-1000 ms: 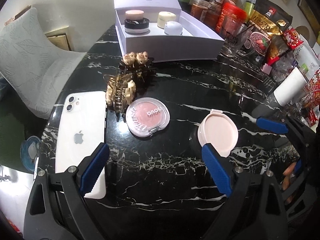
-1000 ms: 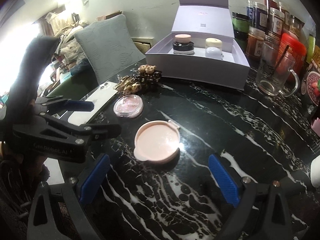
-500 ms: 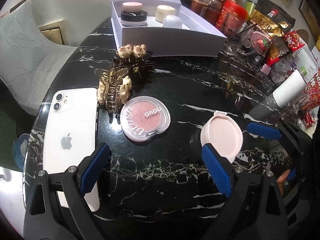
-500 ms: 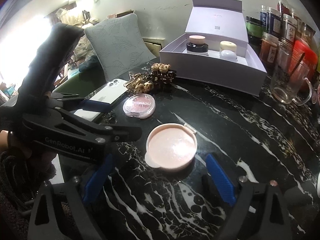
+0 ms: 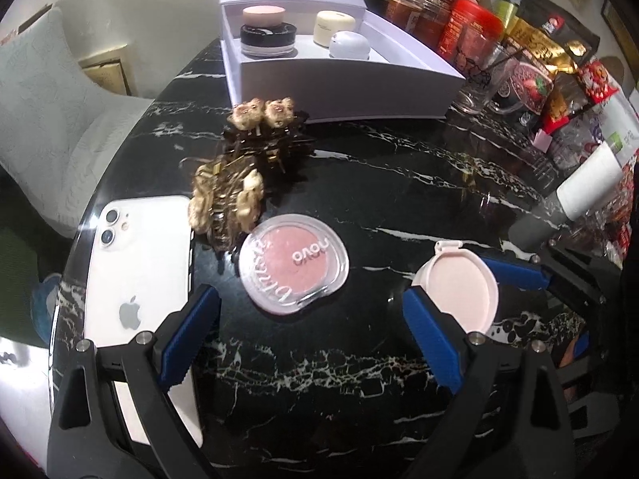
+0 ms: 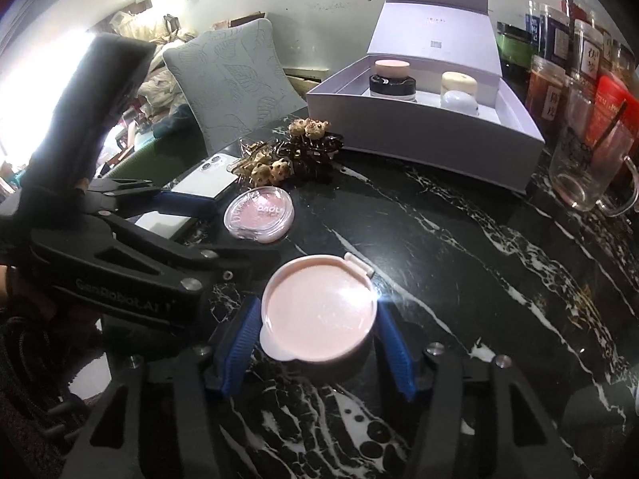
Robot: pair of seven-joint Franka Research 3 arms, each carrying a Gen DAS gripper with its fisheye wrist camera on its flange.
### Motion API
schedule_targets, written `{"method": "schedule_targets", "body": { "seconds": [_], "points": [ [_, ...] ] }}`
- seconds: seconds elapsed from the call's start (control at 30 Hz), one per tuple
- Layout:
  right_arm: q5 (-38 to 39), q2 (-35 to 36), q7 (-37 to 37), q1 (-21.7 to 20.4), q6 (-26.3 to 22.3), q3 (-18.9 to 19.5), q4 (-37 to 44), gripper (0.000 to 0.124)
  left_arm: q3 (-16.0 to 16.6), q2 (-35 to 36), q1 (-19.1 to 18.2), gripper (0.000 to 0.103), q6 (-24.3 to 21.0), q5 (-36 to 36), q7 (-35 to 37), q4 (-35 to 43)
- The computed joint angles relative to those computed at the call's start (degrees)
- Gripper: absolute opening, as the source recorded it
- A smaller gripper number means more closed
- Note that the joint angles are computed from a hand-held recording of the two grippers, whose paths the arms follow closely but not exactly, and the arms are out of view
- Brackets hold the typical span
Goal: Organize objects
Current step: 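Grasp the pink novo blush compact with the left tool while the right tool holds the powder compact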
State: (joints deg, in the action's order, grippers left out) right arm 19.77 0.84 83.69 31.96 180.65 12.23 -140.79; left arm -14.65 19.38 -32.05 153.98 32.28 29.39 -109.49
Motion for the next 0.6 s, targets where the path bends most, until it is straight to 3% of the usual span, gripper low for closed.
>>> {"method": "schedule_targets", "body": {
  "seconds": [0.1,0.3,0.37,0.6],
  "points": [
    [-0.72,-0.45,0.16,-0.31,-0.17,-0.37,-0.47,0.060,0.19,1.10,-0.67,0.093,-1.44,0.90,0.59,1.71],
    [-10.59,-2.18,9.57,-3.03,-0.13,-1.58,-2.66,0.060,0.78,3.19,-2.29,0.093,-4.89,2.80,0.67,5.16],
    [-16.83,-3.10,15.52,-5.66,0.14,-0.86,-3.84,0.060,1.12,3.78,-2.98,0.091,-6.17,3.77,0.36,6.23],
    [-17.17,-4.88,16.61,-7.94,0.03,-0.30,-5.75,0.060,1.51,5.35,-4.13,0.078,-7.94,6.32,0.06,8.73]
  ]
}}
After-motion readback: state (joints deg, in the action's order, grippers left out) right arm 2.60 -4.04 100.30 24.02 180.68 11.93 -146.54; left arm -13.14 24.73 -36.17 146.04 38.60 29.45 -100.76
